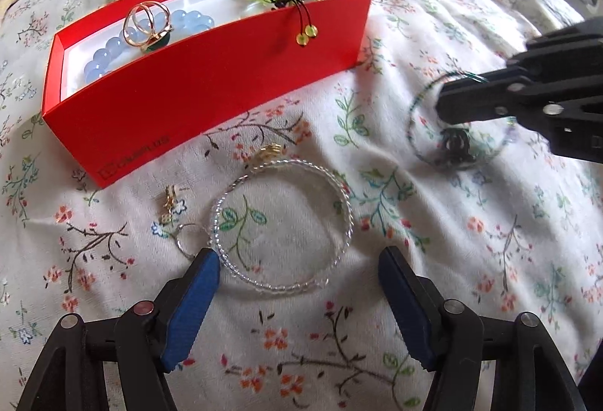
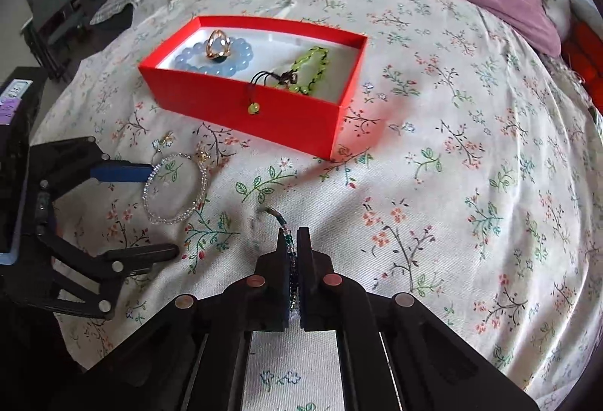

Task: Organize jewelry
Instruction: 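Grasp the silver bangle with the left tool while the right tool holds the beaded bracelet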

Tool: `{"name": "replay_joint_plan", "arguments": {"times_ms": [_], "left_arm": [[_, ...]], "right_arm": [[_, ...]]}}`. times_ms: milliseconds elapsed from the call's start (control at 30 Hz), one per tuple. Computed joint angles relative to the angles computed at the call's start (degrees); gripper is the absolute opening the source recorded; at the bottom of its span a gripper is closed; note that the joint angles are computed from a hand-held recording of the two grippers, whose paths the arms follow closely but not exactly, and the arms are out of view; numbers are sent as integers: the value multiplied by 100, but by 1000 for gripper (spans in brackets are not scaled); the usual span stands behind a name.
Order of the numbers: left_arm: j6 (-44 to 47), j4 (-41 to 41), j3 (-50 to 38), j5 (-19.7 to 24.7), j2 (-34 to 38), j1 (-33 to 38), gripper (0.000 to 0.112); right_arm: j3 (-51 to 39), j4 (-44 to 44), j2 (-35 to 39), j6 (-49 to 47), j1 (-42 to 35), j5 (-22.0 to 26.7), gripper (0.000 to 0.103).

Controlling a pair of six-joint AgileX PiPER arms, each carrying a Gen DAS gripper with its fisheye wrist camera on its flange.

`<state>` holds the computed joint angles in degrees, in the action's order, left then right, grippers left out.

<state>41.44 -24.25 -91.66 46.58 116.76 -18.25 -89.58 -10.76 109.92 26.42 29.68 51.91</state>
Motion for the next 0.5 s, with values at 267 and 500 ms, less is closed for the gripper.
{"name": "replay_joint_plan", "arguments": {"times_ms": [267, 500], "left_arm": [[-464, 230, -7, -341, 36, -173, 62], [-735, 381, -183, -338, 142, -262, 68]], "right_arm": [[54, -58, -235, 396, -124, 192, 2], [-180, -120, -241, 784, -190, 709, 2]]}}
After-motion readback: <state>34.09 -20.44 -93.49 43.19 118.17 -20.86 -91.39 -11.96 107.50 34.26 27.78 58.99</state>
